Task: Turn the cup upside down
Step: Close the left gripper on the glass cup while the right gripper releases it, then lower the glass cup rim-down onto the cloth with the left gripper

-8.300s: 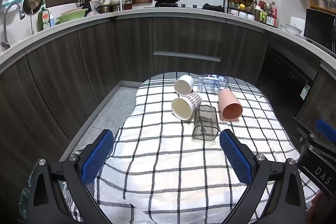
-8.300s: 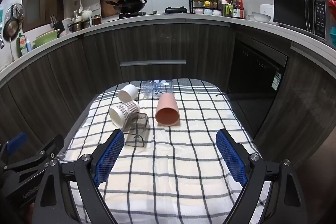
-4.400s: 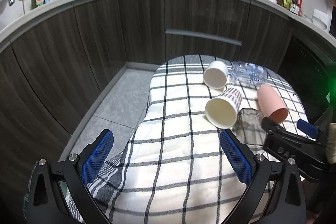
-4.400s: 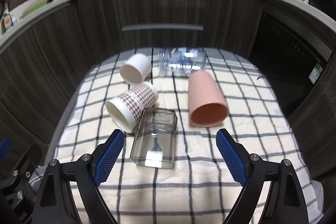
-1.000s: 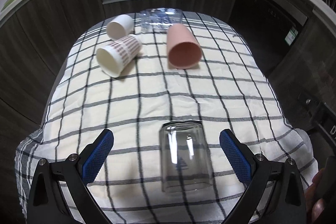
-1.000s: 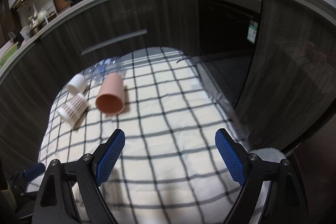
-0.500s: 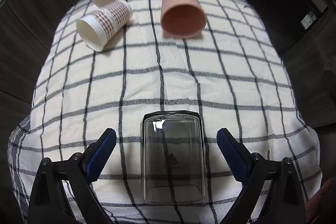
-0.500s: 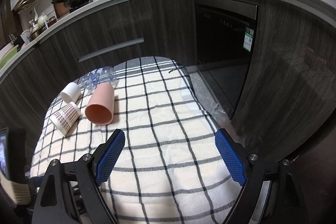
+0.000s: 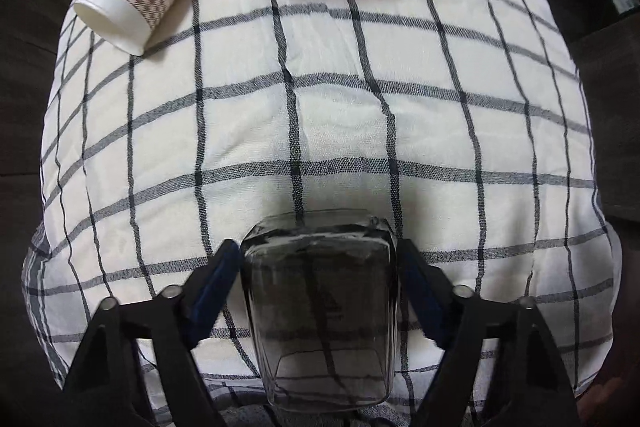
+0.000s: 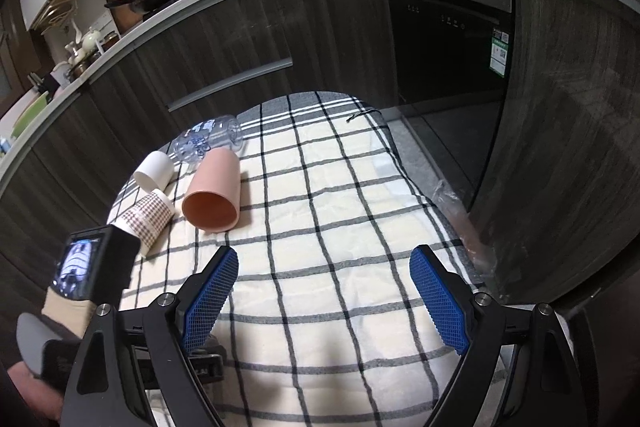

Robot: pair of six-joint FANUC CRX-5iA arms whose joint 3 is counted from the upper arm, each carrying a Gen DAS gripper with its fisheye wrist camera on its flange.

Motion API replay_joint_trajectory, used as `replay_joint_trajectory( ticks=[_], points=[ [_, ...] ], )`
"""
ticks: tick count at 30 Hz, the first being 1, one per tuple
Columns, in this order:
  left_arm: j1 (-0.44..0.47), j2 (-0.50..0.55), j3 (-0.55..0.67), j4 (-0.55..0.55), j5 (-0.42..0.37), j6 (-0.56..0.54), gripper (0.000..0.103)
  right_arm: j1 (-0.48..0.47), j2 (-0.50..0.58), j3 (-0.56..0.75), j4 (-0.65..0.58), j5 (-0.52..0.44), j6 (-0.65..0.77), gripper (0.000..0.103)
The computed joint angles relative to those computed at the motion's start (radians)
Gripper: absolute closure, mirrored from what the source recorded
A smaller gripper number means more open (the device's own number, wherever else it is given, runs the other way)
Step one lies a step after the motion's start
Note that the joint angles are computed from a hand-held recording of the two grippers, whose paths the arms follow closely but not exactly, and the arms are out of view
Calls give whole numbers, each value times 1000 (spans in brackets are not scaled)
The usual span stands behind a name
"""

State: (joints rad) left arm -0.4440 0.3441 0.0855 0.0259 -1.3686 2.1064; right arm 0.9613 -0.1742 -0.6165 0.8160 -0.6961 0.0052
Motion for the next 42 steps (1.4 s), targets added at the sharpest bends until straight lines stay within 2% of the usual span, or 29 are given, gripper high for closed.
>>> replay_joint_trajectory(
  ticks=[3, 11, 15, 18, 22, 25, 29, 30, 32, 35, 37, 39, 42],
  points=[
    [6, 10, 1, 9, -3, -12, 36, -10, 5, 6, -32, 19, 15, 15],
    [12, -4, -15, 20, 34, -19, 37, -9, 13, 12, -48, 22, 25, 15],
    [8, -87, -69, -18, 80, -15, 37, -1, 5, 5, -35, 17, 7, 15],
    [-28, -175, -113, -106, 156, 30, 37, 9, -8, -11, 11, 14, -34, 15],
    [-62, -297, -203, -211, 313, 108, 37, 28, -16, -30, 80, 8, -83, 15],
    [-91, -349, -242, -347, 437, 200, 37, 47, -11, -36, 131, -8, -105, 15],
    [-78, -379, -304, -457, 601, 320, 37, 73, 6, -39, 192, -28, -127, 15],
    [-93, -382, -311, -536, 627, 394, 37, 76, 9, -38, 197, -29, -127, 15],
    [-133, -369, -303, -677, 626, 530, 37, 85, 20, -37, 223, -34, -135, 15],
    [-153, -366, -311, -778, 648, 649, 37, 99, 37, -29, 241, -47, -129, 15],
    [-187, -361, -308, -855, 633, 711, 37, 106, 42, -29, 249, -56, -127, 15],
    [-215, -358, -311, -898, 617, 738, 37, 111, 53, -20, 236, -66, -108, 15],
    [-208, -354, -322, -863, 617, 712, 37, 116, 66, -9, 205, -80, -82, 15]
  ],
)
